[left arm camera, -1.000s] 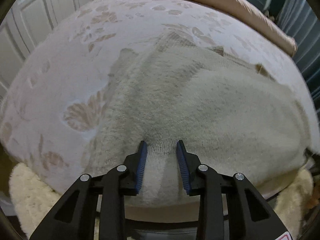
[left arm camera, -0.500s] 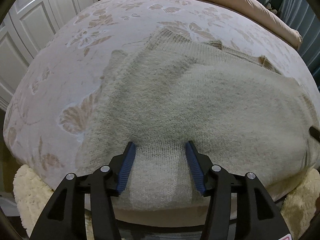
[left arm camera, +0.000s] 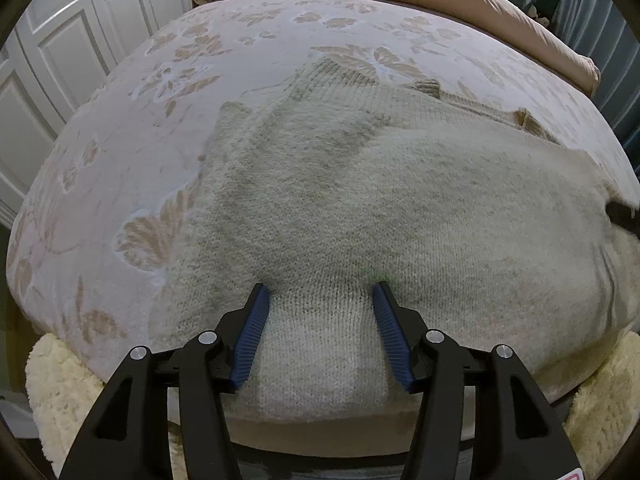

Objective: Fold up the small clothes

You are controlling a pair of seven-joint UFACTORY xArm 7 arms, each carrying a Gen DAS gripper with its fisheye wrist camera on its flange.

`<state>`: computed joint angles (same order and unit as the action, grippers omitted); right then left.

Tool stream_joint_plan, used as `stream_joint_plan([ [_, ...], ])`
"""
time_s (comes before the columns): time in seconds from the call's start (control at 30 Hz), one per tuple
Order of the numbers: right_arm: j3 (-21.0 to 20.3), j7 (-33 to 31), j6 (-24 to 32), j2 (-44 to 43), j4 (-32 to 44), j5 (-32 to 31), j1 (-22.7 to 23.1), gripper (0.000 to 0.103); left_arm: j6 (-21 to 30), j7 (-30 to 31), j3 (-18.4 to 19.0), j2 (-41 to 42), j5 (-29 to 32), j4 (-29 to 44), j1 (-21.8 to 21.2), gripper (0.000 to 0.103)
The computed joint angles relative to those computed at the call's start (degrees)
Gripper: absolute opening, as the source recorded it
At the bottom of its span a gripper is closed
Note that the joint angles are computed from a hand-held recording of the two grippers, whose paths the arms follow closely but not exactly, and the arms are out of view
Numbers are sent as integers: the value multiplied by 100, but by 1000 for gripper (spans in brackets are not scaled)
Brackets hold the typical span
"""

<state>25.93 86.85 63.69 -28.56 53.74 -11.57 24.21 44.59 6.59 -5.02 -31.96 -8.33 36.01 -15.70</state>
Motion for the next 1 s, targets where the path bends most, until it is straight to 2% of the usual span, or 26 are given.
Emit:
stream_joint_plan([
  [0.1, -57, -208, -441, 584, 300, -161, -70, 22, 136, -5, 100, -11, -169, 114, -41, 53],
  [0.2, -235, -524, -853, 1292, 503, -181, 22, 24, 258, 196, 409, 155, -835, 443, -234, 53],
  [0.27, -406, -610, -1044, 1691, 511, -45, 113, 25, 201, 138, 331, 445, -970, 714, -212, 53],
  [0.37, -423, -440, -528, 2002, 1007, -466, 238, 28, 249, -21, 148, 1030, -892, 1168, -124, 53],
  [0.47, -502, -305, -711, 1994, 1184, -681, 389, 28, 191, -304, -70, 1491, -554, 1424, -3, 54],
  [0.5, -520, -337, -650, 2063, 1262, -704, 423, 28, 168, -347, -98, 1584, -509, 1470, 3, 57],
  [0.63, -726, -648, -772, 2458, 1249, -416, 527, 29, 93, -447, -208, 1722, -236, 1522, 9, 65],
  [0.77, -813, -730, -451, 2567, 1528, -486, 604, 32, 77, -550, -236, 1771, -94, 1541, -11, 69],
  [0.87, -868, -700, -684, 2555, 1568, -435, 632, 33, 75, -563, -226, 1783, -98, 1537, -34, 72],
  [1.0, -925, -893, -576, 2905, 1738, -454, 679, 35, -4, -522, -227, 1795, -59, 1499, -55, 74],
])
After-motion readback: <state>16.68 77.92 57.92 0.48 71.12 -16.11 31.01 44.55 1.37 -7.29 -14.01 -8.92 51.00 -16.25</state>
